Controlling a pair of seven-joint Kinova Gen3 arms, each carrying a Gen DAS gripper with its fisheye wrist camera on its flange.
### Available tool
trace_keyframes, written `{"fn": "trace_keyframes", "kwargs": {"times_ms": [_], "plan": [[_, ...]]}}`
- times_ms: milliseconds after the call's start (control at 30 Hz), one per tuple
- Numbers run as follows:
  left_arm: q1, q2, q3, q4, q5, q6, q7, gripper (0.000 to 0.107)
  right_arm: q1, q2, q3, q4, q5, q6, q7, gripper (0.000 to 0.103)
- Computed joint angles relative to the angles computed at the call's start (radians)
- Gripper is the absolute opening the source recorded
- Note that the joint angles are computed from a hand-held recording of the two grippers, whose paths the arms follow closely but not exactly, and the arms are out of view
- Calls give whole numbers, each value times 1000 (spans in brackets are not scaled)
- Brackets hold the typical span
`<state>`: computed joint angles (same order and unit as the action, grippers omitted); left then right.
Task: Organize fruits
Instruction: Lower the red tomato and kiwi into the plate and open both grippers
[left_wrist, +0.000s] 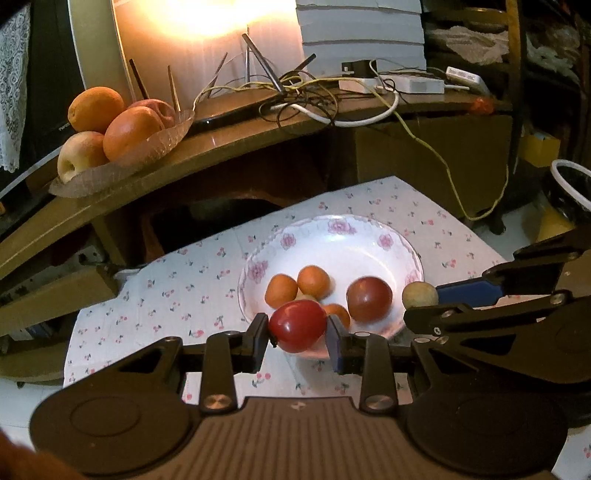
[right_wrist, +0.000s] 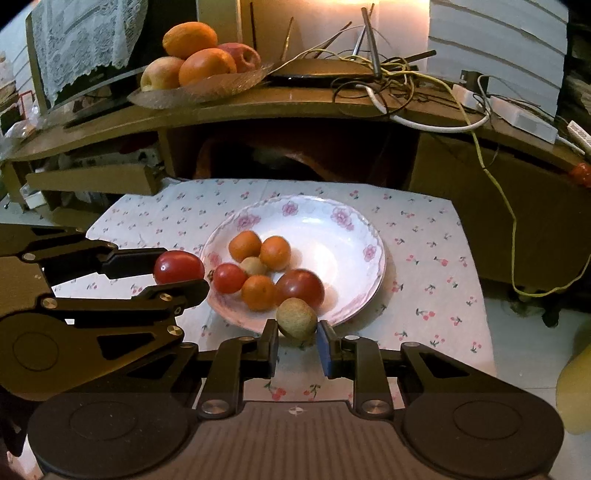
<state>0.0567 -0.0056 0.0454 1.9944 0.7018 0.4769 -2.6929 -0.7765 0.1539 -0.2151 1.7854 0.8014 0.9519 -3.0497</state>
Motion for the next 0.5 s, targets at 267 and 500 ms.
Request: {"fn": "trace_keyframes", "kwargs": {"times_ms": [267, 500], "plan": [[-2, 50, 23, -60, -28, -12, 61, 38, 30, 9, 21, -16, 10, -28, 7, 26], [-14, 126, 66, -132, -68, -21, 122, 38, 72, 28, 52, -26, 9, -79, 49, 26]]}}
